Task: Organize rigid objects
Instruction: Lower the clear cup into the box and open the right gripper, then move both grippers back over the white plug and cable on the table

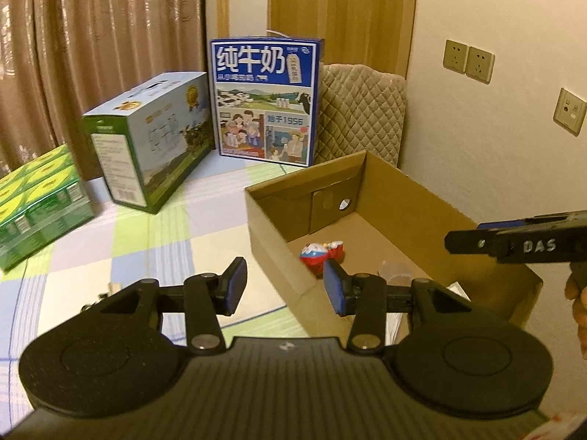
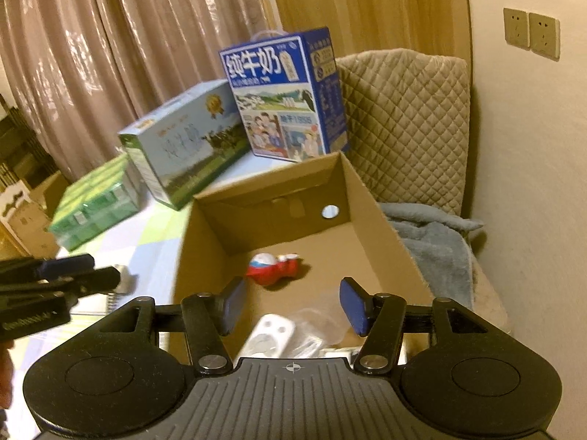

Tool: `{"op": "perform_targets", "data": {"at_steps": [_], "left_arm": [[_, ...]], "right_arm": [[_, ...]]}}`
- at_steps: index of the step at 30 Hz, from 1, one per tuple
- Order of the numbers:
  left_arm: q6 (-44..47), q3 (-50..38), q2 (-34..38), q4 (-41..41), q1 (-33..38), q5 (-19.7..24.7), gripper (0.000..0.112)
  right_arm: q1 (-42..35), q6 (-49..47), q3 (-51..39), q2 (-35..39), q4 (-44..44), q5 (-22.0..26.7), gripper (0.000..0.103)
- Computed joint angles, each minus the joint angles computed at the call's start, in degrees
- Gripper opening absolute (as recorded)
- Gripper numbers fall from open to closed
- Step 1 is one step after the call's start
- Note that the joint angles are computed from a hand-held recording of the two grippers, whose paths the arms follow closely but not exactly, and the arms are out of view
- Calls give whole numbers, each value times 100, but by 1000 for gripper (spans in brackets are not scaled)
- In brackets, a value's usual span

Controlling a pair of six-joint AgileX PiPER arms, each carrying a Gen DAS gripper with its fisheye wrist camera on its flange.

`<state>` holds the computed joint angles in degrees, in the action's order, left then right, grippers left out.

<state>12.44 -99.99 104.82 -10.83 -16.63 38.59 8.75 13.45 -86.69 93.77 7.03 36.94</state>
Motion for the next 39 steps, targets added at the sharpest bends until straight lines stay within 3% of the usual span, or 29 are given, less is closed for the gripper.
{"op": "perform_targets", "data": {"at_steps": [11,17,19,21,24,34,39], "left_arm": [[586,1679,-1483,-479,603,-181,42],[1230,2308,-2126,-1052,1244,-54,55],[1500,2500,-2307,-1258,1497,-23,63],[1775,2644,-2429,-1489,1766,34,78],[2205,2905,-2617,-1806,2216,97,85],[3065,3153,-2440,-2299,3259,77,91],[3153,2957,-1990,-2321,3420,-64,91]], "right_arm": [[1003,1058,247,-763,-720,176,63],[1713,1819,165,-770,-1390,291,75],[1930,1994,134,-738,-1543,315,77],[2114,2111,113,-704,-1651,328,79],[2392,2283,79,-595,-1810,352,81],[2979,3139,82,-106,-2471,-174,81],[3007,2870,-375,371,-2281,-235,81]]}}
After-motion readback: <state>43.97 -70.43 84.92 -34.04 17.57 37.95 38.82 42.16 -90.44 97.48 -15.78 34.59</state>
